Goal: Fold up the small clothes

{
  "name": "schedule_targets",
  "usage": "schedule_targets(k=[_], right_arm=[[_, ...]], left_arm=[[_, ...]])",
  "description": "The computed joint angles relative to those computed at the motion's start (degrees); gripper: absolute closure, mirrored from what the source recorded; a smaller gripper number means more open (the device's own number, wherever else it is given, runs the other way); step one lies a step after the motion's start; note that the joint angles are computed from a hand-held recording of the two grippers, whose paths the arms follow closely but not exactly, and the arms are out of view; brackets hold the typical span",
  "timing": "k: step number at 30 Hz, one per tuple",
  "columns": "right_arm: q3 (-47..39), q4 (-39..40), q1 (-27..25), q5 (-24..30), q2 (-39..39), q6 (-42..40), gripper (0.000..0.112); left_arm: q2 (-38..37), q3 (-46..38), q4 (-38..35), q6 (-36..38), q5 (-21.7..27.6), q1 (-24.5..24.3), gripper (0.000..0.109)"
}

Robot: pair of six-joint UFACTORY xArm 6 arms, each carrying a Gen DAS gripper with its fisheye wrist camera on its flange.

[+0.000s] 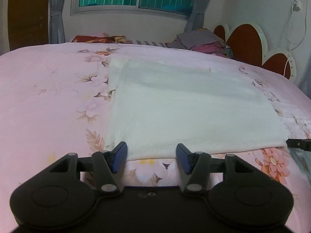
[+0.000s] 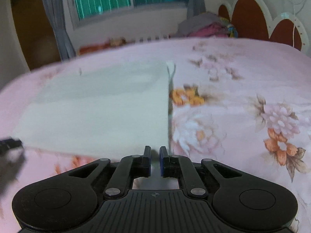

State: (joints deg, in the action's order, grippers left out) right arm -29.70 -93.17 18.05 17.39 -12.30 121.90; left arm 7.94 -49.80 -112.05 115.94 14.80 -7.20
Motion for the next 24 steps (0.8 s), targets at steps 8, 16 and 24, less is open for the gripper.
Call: schedule_targets(k=[8,16,24], right_arm=[[1.41,-4.27,-1.38,-1.07,-0.54,1.86,0.105],[2.03,-3.96,-1.42,-1.15,-1.05,-0.43,0.105],[2.51,-1.82,-2.58,-2.87,-1.7,-5.22,0.105]], left_arm=[[0.21,-0.16,-4.42,3.76,-0.73,-0.32,0.053],[0.03,-0.14,-8.76,9.8,-2.47,-1.08,0.053],[-0.23,0.34,-7.22,17.05,-4.79,-2.29,0.045]])
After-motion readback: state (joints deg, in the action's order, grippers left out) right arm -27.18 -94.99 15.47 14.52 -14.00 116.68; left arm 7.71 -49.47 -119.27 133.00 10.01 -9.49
